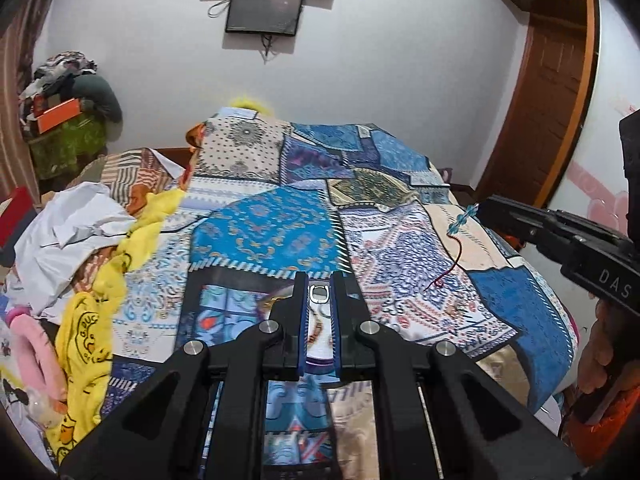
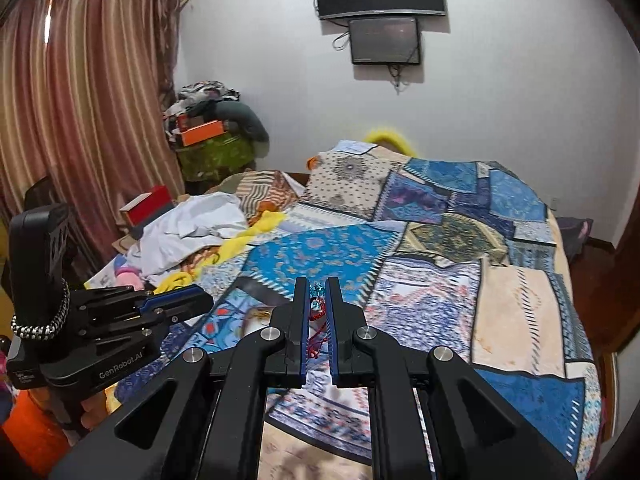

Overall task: Organize jewelry
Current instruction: 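Carry the held jewelry in both tools toward the heart box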

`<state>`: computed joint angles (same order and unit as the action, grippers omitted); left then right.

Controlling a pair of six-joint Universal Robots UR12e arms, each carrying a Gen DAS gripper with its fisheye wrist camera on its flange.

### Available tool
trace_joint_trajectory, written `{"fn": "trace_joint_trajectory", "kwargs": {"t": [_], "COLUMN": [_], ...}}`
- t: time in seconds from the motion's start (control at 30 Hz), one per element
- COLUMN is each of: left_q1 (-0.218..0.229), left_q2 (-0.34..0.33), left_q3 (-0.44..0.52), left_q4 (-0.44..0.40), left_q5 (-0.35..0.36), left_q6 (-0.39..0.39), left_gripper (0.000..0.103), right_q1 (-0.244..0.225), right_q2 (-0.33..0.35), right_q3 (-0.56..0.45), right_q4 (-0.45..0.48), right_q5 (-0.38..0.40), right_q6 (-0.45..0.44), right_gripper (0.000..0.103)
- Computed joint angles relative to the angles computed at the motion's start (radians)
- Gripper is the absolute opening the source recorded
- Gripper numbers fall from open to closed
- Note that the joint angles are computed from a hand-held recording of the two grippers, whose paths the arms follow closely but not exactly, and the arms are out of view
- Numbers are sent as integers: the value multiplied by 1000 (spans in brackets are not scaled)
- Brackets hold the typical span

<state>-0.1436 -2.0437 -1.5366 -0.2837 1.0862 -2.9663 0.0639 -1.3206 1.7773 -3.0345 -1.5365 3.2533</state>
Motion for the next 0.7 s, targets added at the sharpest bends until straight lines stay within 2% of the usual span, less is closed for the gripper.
{"fn": "trace_joint_trajectory", "kwargs": {"t": [0.27,0.7], "left_q1": [15,19], "left_q2": [-14,-56], "left_q3": [9,44], "left_q4": [1,-68], "left_q5": [6,-8], "left_q6": [-18,-6], "left_gripper": [8,8], "right_q1": [15,25], "right_q2": [39,112], "right_q3": [-50,-125], "right_q4": [23,125], "right_q5": [35,87], "right_q6": [-12,-34], "right_gripper": [7,7]}}
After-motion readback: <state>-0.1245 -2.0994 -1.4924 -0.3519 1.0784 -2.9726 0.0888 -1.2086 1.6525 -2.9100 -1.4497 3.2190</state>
